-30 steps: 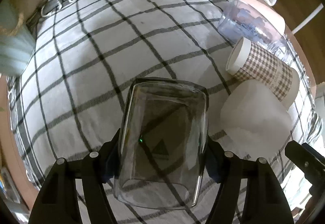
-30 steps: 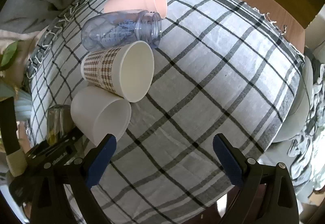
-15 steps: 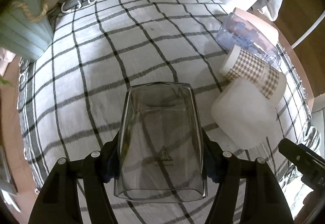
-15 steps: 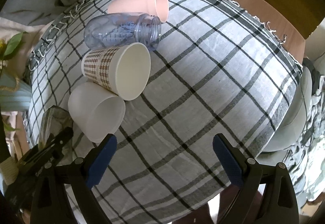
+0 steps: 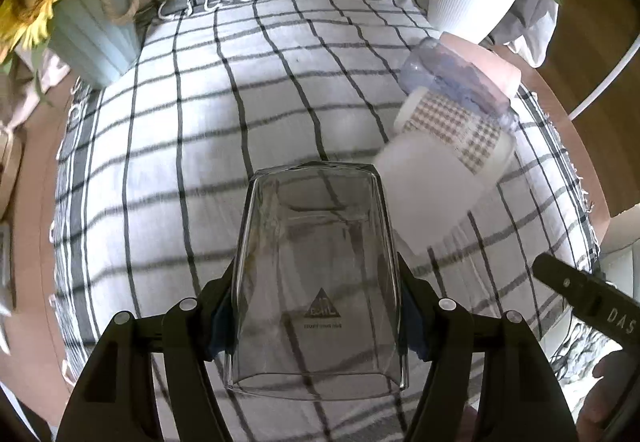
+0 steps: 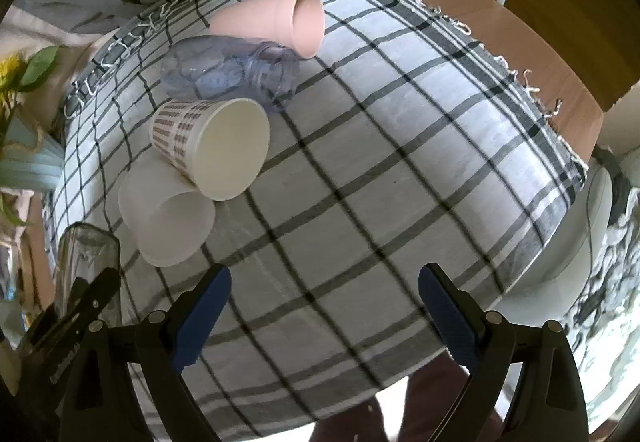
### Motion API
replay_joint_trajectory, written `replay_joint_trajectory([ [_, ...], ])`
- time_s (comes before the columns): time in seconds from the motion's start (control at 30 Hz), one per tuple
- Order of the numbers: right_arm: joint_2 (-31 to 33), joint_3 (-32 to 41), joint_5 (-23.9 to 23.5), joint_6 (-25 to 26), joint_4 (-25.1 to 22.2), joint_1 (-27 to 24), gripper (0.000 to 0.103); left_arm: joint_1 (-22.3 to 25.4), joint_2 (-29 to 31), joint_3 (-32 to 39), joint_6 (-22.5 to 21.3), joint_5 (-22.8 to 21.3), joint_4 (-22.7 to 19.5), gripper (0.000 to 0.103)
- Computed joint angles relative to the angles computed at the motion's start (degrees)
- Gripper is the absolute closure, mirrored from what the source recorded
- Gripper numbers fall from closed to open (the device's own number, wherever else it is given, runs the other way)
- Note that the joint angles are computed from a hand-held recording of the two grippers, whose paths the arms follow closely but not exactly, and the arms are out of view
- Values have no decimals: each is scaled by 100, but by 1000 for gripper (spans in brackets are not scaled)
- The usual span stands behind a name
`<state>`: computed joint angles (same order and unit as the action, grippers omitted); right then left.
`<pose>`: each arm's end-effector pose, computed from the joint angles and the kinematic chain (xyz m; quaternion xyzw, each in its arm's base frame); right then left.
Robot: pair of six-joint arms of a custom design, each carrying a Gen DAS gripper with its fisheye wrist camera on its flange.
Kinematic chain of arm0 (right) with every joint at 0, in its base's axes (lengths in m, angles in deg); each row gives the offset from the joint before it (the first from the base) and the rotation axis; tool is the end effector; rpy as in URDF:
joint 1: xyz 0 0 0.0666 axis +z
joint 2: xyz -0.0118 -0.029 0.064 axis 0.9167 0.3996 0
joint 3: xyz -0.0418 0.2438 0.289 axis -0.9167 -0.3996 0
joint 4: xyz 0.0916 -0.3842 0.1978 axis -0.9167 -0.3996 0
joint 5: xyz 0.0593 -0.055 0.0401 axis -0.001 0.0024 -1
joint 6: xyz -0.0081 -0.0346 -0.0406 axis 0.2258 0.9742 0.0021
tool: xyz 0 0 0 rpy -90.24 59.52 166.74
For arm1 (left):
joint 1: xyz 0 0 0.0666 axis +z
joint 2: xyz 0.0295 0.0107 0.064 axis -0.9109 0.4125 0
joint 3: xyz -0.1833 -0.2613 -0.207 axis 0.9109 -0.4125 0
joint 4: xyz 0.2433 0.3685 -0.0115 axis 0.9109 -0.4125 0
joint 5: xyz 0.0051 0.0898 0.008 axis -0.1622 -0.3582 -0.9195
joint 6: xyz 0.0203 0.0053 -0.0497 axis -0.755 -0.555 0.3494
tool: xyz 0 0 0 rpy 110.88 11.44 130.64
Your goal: Flip cup upside down
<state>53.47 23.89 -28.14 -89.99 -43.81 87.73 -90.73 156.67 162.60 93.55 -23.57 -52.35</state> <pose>0.5403 0.2043 0.3709 0.3339 0.9289 0.0370 0.1560 0.6336 -0.2998 0.3758 0.1801 0.9670 -0.0765 0.1631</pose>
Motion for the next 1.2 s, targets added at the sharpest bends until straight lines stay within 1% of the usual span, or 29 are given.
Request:
replay_joint_trajectory([
  [0.13,-184,-208,20,315,9,-81,7,-135,-184,-341,378,-61,53,36],
  [0.43,-401,-520,-134,1020,-69,-265,7,-335,-411,-847,1217,1,229,36],
  [0.53,-417,-569,-175,1171,-91,-307,7,-387,-437,-924,1375,-44,214,36],
  [0.7,-346,-565,-314,1427,-146,-351,7,-437,-455,-962,1452,-132,182,36],
  [0.87,-281,-514,-403,1502,-191,-349,7,-443,-456,-960,1488,-146,150,36],
  [0.97,-240,-468,-441,1518,-202,-350,7,-437,-391,-871,1495,-92,55,36],
  [1.0,-222,-449,-453,1519,-208,-353,7,-432,-377,-848,1502,-61,28,35],
  [1.1,-157,-378,-500,1526,-247,-353,7,-427,-353,-813,1466,-94,-7,24],
  [1.2,-82,-295,-518,1557,-289,-333,7,-432,-367,-812,1390,-89,-21,22],
])
